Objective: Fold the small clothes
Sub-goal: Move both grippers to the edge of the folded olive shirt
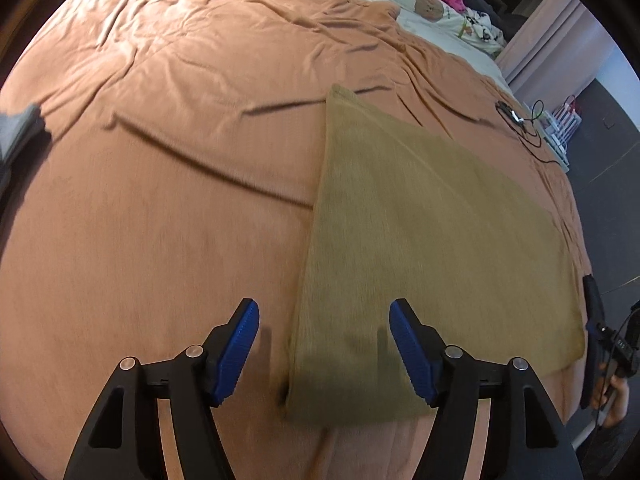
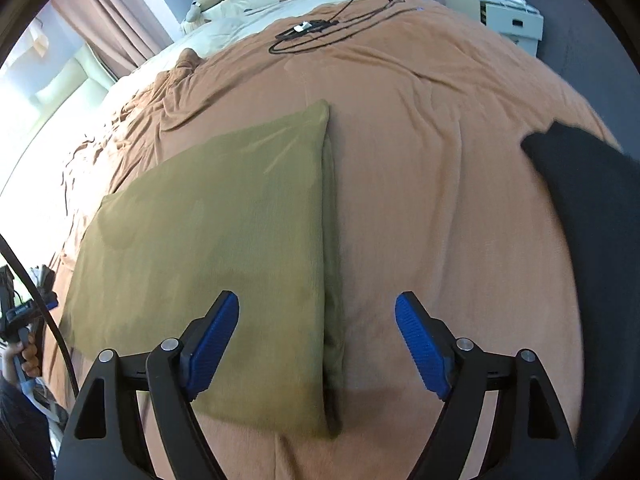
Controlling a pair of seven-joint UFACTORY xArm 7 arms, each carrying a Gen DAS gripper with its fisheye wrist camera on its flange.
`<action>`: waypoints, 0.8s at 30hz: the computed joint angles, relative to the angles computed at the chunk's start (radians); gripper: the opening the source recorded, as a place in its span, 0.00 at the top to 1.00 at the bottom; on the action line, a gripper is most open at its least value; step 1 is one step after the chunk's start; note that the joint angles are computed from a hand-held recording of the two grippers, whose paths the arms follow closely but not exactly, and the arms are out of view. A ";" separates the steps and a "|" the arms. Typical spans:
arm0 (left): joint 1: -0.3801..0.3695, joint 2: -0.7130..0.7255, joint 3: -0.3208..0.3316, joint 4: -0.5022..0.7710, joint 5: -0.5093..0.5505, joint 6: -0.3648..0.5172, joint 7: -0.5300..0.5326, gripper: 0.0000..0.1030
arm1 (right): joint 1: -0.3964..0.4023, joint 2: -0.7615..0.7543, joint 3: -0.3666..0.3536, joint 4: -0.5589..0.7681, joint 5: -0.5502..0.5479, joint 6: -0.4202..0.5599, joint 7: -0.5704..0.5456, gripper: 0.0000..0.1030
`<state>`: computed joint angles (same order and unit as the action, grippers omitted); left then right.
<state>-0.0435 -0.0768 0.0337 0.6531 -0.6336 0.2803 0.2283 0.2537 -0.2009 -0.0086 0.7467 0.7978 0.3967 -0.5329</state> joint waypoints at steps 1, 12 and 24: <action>-0.005 -0.014 0.003 -0.016 -0.033 0.001 0.020 0.33 | 0.005 -0.011 -0.006 -0.014 0.025 0.003 -0.014 0.23; -0.056 -0.089 0.054 -0.123 -0.269 0.016 0.157 0.33 | 0.047 -0.082 -0.037 -0.128 0.182 0.016 -0.085 0.23; -0.040 -0.100 0.070 -0.145 -0.663 0.095 0.405 0.47 | 0.013 -0.161 -0.091 -0.242 0.522 0.105 -0.260 0.32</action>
